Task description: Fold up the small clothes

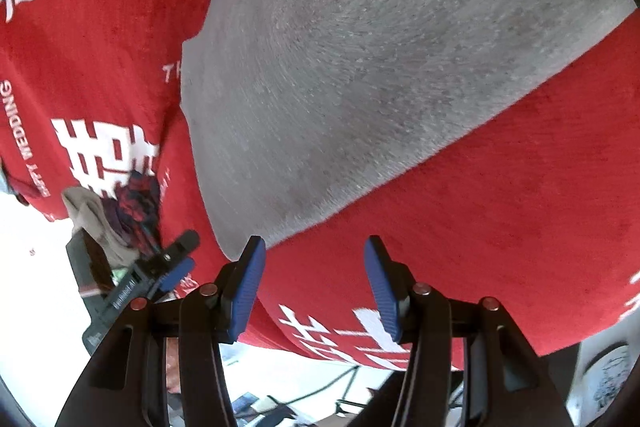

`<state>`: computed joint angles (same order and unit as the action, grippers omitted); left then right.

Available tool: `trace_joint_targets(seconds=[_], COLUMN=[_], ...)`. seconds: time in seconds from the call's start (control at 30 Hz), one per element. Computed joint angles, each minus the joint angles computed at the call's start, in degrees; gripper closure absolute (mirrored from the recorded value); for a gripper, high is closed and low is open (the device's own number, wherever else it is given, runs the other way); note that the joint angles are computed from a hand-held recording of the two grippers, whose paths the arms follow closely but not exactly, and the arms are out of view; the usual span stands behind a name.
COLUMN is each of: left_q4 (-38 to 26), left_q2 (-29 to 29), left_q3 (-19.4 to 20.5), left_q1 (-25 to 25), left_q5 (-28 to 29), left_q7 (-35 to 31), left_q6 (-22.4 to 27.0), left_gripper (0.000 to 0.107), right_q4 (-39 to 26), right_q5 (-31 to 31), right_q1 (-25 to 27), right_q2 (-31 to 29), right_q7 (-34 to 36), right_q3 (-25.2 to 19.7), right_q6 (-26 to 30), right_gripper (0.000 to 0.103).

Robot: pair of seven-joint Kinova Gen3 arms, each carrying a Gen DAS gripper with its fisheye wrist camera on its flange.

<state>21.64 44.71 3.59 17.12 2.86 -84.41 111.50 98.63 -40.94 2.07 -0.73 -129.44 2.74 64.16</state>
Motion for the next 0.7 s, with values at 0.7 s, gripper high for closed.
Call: trace_joint_targets(seconds=[0.7], left_q4=[1.67], left_q2=[1.27], left_q3=[-0.05], left_q1=[-2.57], left_q5=[0.17], left_q7=[-1.92], left_q6=[-2.00], left_gripper=[0.006], right_q4=[6.18], right_q5=[-12.91], right_q1=[-1.29], right_q2=[3.03], right_q7=[6.31], right_q3=[-2.65], right_q6=[-16.80], right_gripper=[0.042])
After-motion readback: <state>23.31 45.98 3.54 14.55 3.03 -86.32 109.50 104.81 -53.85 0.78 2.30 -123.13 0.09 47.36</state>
